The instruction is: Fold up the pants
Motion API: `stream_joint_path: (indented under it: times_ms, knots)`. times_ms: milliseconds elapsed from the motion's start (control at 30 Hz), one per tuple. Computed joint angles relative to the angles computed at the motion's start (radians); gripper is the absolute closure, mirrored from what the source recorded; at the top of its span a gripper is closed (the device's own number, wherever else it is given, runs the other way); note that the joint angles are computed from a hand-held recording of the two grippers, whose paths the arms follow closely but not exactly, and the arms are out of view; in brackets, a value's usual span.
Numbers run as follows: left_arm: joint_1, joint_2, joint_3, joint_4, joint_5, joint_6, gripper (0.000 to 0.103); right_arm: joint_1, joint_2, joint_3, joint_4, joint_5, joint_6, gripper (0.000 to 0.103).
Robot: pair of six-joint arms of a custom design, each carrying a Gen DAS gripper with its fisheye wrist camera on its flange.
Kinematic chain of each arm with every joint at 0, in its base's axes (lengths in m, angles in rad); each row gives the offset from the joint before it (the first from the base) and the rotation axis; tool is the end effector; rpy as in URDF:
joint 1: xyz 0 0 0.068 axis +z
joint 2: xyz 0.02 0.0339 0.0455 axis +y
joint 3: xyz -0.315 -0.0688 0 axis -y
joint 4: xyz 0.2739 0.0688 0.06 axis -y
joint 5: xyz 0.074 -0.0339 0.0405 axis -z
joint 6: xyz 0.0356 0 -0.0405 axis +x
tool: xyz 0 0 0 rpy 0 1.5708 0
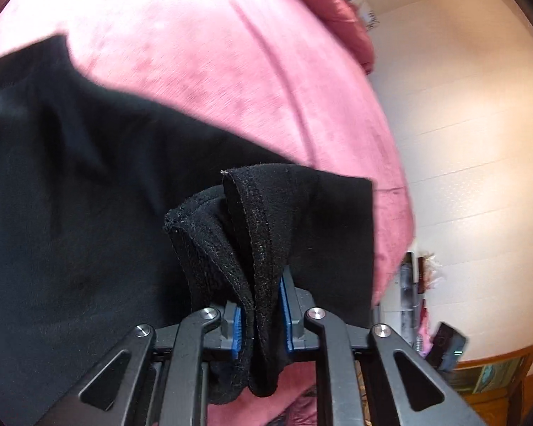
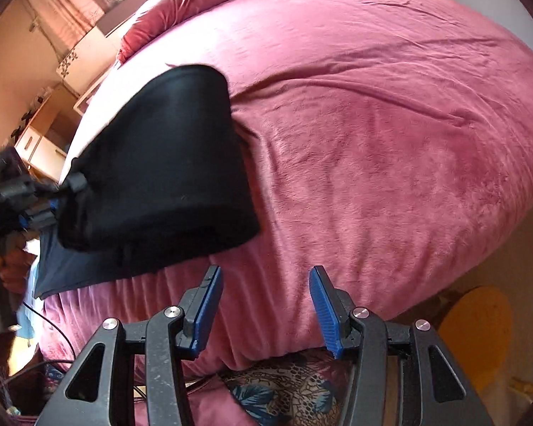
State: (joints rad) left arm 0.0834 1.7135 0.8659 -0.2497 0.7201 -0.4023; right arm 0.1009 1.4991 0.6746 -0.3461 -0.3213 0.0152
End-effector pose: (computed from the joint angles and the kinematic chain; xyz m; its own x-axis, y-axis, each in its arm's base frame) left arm 0.3378 0.0047 0.1700 -0.9089 -0.3713 -0.1898 -0.1291 0.6833 -0.7186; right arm 0.2669 0.0383 0.1681 -0.9195 -0.0786 -0.3851 -0.2040 0.9329 0.2967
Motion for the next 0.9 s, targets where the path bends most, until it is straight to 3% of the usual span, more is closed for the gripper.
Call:
stream_joint_path:
  times_ms: [267,300,333,433,633,733,900]
  knots:
    - [0.016,-0.107,0.107,-0.067,0.117,0.030,0.087,0.134,0.082,0.014,0.170,0.088,0.154,0.045]
    - [0.020,-0.110,0.112,-0.070,0.119,0.039,0.087,0.143,0.083,0.015,0.192,0.120,0.177,0.056]
    - [0.026,-0.114,0.114,-0.076,0.114,0.053,0.087,0.141,0.086,0.015,0.209,0.122,0.193,0.079]
    - [0.019,-0.096,0.107,-0.075,0.057,0.055,0.088,0.174,0.108,0.026,0.203,0.150,0.175,0.085]
    - [0.077,0.007,0.026,-0.137,-0.060,0.131,0.088,0.273,0.157,0.053,0.179,0.251,0.102,0.085]
    - [0.072,0.028,-0.023,-0.077,-0.091,0.130,0.087,0.275,0.160,0.048,0.179,0.251,0.100,0.085]
    - [0.069,-0.005,-0.080,0.020,-0.120,0.052,0.076,0.275,0.170,0.067,0.159,0.248,0.077,0.080]
